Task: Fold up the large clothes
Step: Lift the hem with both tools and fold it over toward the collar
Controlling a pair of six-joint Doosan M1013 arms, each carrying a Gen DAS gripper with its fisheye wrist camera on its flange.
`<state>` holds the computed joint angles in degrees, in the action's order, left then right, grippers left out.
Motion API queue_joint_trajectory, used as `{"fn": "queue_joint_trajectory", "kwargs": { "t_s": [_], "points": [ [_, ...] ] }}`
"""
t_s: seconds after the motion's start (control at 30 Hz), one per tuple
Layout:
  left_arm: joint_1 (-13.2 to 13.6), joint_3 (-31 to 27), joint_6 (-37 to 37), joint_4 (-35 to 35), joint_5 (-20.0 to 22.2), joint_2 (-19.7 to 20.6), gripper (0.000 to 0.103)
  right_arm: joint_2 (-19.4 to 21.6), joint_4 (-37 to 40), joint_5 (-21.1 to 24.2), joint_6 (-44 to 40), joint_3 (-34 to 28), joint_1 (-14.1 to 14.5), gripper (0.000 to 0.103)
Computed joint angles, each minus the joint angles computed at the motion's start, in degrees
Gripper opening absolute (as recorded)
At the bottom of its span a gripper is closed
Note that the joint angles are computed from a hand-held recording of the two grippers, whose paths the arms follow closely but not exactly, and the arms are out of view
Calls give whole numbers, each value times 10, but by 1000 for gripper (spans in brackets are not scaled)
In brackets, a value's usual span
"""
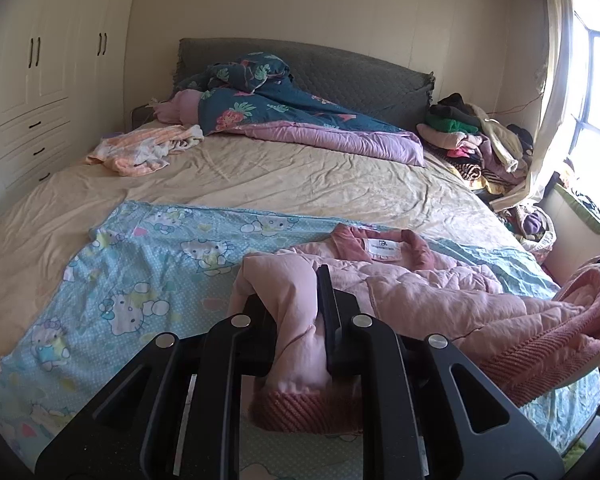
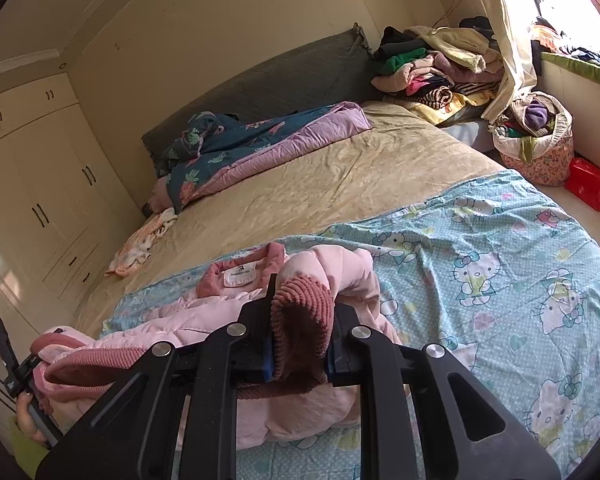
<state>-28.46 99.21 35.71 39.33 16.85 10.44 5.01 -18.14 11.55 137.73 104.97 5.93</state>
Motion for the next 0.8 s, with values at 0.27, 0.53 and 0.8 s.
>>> {"fn": "queue_joint_trajectory", "kwargs": {
  "t_s": [0.27,0.53,0.8],
  "points": [
    [0,-31,26,-17,29,29,9,28,157,6,-141,-25,-19,17],
    [7,-64,67,-58,56,62,9,58,191,29,-175,-52,-29,17],
    [13,-86,102,-99,74,89,9,88,210,55,-198,-79,-35,17]
  ]
}}
